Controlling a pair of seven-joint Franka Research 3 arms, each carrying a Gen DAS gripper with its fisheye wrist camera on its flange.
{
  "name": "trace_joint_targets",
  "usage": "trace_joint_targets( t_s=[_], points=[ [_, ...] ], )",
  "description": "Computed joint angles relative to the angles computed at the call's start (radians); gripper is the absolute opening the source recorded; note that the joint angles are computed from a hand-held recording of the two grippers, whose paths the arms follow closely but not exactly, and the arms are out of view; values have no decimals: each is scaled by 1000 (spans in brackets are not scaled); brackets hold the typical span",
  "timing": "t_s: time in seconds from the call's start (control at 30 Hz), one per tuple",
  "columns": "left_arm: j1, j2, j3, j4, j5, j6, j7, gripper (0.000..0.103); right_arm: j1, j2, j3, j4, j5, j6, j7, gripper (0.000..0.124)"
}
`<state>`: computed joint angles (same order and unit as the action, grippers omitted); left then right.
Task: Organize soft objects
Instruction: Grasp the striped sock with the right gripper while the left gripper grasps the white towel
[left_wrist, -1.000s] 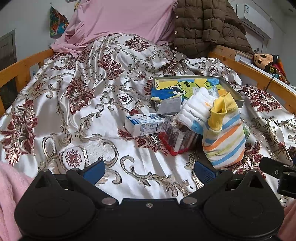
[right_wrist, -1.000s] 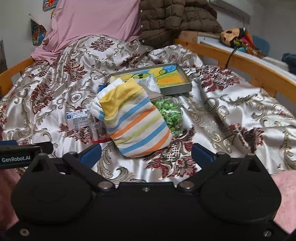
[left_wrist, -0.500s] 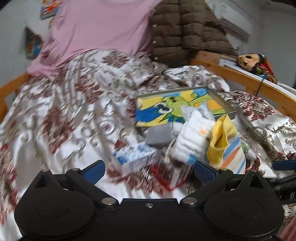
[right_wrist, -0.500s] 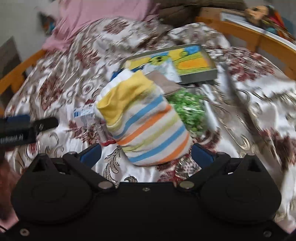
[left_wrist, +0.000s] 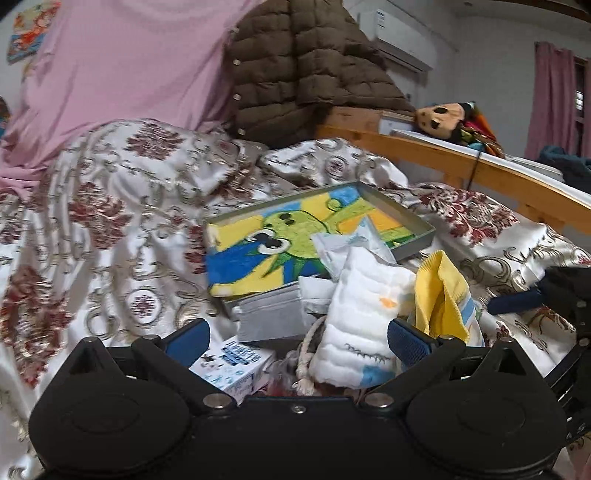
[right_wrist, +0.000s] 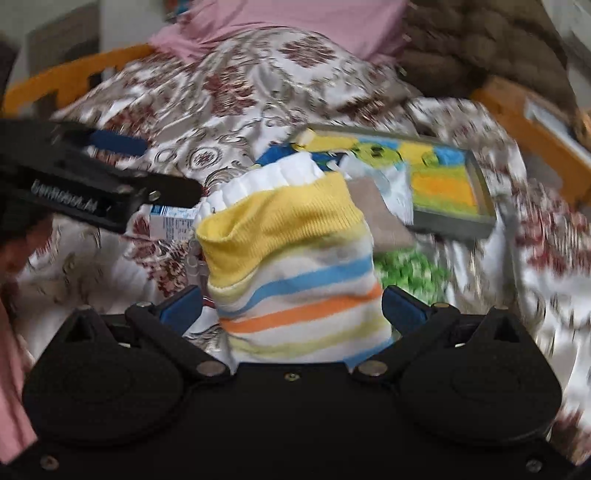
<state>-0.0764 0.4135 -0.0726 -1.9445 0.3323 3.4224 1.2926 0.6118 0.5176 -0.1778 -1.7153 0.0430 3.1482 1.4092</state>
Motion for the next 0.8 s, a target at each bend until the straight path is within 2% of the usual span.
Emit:
trace_joint_targets(
  t_s=[0.07,0.1,0.2,0.3,0.37,0.47,0.57,0.63,0.7,0.77,0.8],
  points=[
    [119,29,-121,33,67,-23,-29,102,-9,10,8,8,-43,7,-64,102],
    [177,46,-180,47,100,-34,-41,102,11,15,-13,16,-57,1,-77,102],
    [350,100,-366,77,193,-61,-64,98,137,31,-155,0,-110,21,-76,102],
    [450,146,-484,96,240,-92,-55,92,265,56,-302,-7,-128,20,-41,102],
    [516,184,-569,111,251,-129,-23,87,313,69,-362,1,-128,2,-10,102],
    [579,226,-658,120,235,-167,39,81,363,99,-430,26,-135,-36,65,102],
    [612,253,-709,122,211,-182,94,75,339,90,-407,34,-155,-66,103,102],
    [626,264,-732,121,194,-185,127,66,322,92,-388,32,-176,-57,118,100],
    [640,277,-756,122,179,-196,163,59,311,106,-380,54,-204,-63,131,93],
    [648,280,-771,116,160,-201,193,52,336,108,-409,46,-245,-59,158,80],
    [652,283,-777,115,151,-203,208,48,327,118,-403,65,-256,-65,162,77]
  ],
)
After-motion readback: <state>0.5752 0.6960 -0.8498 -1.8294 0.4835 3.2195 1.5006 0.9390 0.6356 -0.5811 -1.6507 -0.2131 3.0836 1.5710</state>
